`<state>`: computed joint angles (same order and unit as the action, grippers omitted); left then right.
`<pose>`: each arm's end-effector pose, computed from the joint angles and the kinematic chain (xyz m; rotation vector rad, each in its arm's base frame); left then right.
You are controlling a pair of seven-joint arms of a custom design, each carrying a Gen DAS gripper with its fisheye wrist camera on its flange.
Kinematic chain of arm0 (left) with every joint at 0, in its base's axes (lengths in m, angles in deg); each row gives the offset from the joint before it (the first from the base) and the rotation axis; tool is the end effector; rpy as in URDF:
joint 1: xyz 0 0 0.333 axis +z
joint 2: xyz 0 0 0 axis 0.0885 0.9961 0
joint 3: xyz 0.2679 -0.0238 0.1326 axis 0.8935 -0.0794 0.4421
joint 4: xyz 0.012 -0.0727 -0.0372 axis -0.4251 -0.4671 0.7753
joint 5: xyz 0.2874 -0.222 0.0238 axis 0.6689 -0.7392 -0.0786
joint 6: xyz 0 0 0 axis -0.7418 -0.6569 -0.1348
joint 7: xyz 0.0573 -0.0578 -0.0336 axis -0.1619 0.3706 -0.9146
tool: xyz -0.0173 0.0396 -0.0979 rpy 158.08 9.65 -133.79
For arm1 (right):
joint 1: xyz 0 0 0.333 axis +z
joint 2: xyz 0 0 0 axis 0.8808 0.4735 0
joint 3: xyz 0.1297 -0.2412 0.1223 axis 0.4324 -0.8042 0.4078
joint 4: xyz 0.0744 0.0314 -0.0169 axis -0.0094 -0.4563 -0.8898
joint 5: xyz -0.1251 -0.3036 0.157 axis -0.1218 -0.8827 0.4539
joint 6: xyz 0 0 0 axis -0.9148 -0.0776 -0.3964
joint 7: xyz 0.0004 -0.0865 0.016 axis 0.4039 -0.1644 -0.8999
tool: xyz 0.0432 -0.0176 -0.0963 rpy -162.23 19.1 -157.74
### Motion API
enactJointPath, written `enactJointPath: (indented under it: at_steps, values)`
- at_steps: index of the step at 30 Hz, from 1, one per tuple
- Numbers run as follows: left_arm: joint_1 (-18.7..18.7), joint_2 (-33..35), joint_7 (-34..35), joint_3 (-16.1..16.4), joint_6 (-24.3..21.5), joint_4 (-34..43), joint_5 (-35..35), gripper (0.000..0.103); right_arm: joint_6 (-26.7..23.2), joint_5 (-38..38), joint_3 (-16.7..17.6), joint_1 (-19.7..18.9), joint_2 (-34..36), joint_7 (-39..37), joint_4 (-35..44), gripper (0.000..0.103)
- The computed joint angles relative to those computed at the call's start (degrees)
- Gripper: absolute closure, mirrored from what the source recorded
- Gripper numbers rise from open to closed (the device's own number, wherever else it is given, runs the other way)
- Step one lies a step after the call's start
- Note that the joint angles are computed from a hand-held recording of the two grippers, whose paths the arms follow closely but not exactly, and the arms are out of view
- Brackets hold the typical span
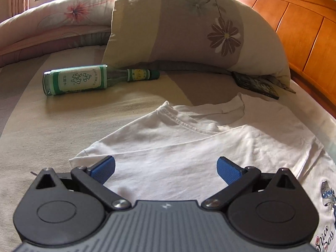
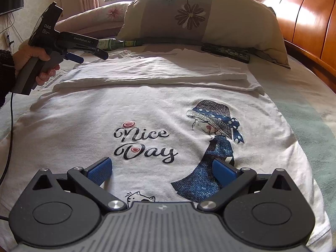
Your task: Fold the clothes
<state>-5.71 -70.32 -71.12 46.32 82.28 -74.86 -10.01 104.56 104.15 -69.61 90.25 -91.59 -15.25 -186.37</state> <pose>0.4665 -0.2409 0.4846 -1.9408 1.5437 -0.7785 0.3533 0.1981 0.4678 -2.0442 1.1279 -0.4599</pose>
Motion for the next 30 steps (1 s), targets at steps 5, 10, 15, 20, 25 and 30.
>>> enactJointPath:
  at_steps: [5, 10, 15, 20, 25, 30]
  values:
    - [-0.88, -0.29, -6.84, -1.00, -8.32, 0.60, 0.63, 0.001, 2.04, 0.05, 1.52, -0.71, 0.18, 1.21, -0.67, 0.000]
    - [-3.56, -5.31, 0.73, -2.79, -6.41, -1.68, 2.25, 0.001, 2.83, -1.43, 2.06, -1.18, 0.24, 3.10, -0.99, 0.000]
    - [-6.48, -4.62, 10.53, -3.10, -15.05, -1.84, -8.28, 0.000, 3.33, -2.47, 2.58, -1.65, 0.21, 4.38, -1.29, 0.000]
    - [-5.34, -8.89, 4.74, -2.99, -10.19, -6.11, -7.18, 0.001, 3.29, -2.50, 1.09, -0.36, 0.14, 3.61, -1.36, 0.000]
    - [-1.78, -6.77, -1.44, -3.66, -4.87, -2.95, -0.85, 0.001, 3.22, -2.53, 1.01, -0.39, 0.31, 3.53, -1.16, 0.000]
    - [-3.69, -4.50, 3.97, -3.44, -10.37, -3.61, -2.54, 0.000, 2.69, -2.26, 0.05, 0.37, 0.01, 2.61, -1.16, 0.000]
